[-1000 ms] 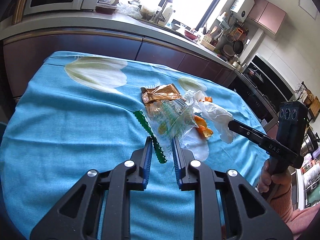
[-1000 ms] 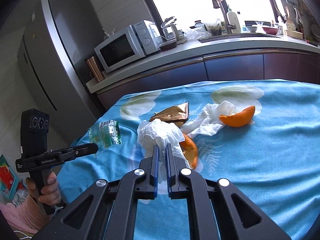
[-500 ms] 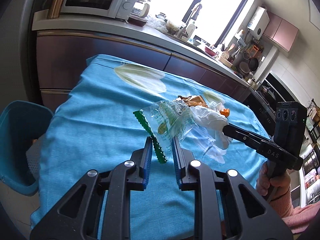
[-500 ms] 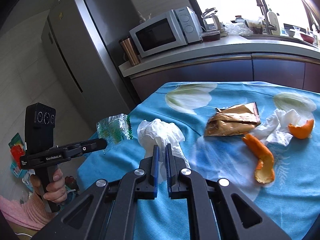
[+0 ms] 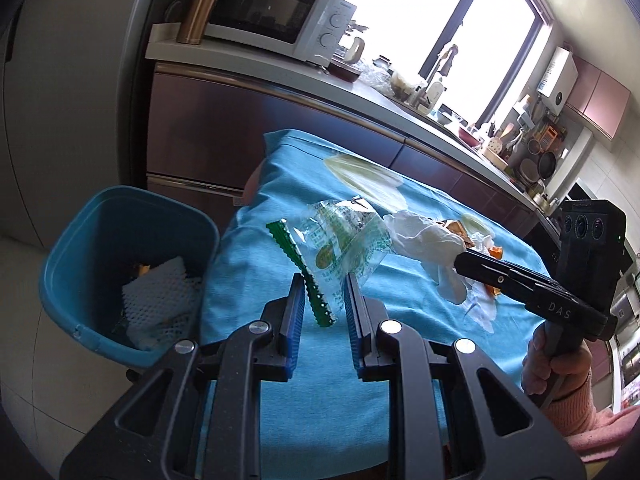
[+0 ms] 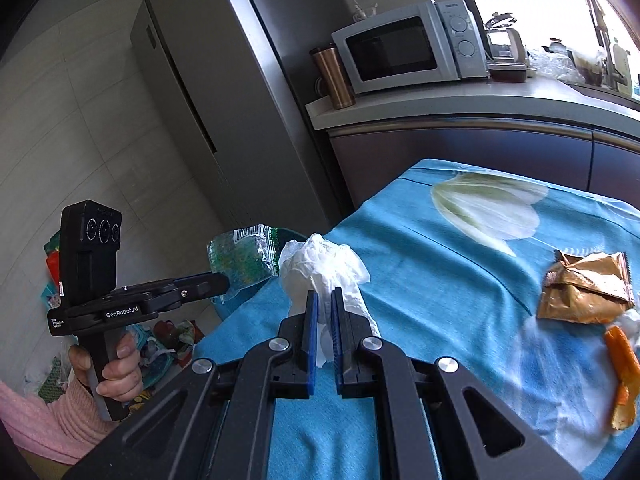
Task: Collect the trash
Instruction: 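Carry the clear wrapper and white tissue with both grippers to the teal bin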
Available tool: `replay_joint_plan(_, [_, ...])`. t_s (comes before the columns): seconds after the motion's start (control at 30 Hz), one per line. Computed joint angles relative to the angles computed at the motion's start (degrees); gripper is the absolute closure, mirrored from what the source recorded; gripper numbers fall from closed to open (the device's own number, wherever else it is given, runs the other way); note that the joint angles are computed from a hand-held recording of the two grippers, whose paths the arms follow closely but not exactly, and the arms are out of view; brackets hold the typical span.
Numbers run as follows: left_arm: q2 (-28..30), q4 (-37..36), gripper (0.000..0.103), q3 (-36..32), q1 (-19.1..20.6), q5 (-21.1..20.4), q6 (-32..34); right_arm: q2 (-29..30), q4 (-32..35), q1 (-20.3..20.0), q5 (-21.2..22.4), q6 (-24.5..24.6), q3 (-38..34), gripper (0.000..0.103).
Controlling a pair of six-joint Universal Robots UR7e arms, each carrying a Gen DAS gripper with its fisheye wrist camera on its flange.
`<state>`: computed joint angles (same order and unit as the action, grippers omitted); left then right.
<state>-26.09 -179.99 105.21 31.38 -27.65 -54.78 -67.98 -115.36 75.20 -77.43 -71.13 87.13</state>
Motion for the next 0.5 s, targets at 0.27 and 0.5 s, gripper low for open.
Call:
replay_joint_plan(0.27, [-6.0, 11.7, 0.082, 7.4, -1.7, 4.9, -15.6, 1.6, 1.5, 2.5, -1.5, -0.3, 1.0, 0.097])
replay_joint_plan(0.5, [-10.3, 22.5, 0.082, 11.6, -1.6, 5.4, -27.6, 3.1, 1.1, 4.7, -3.3, 0.0, 2.3, 0.097])
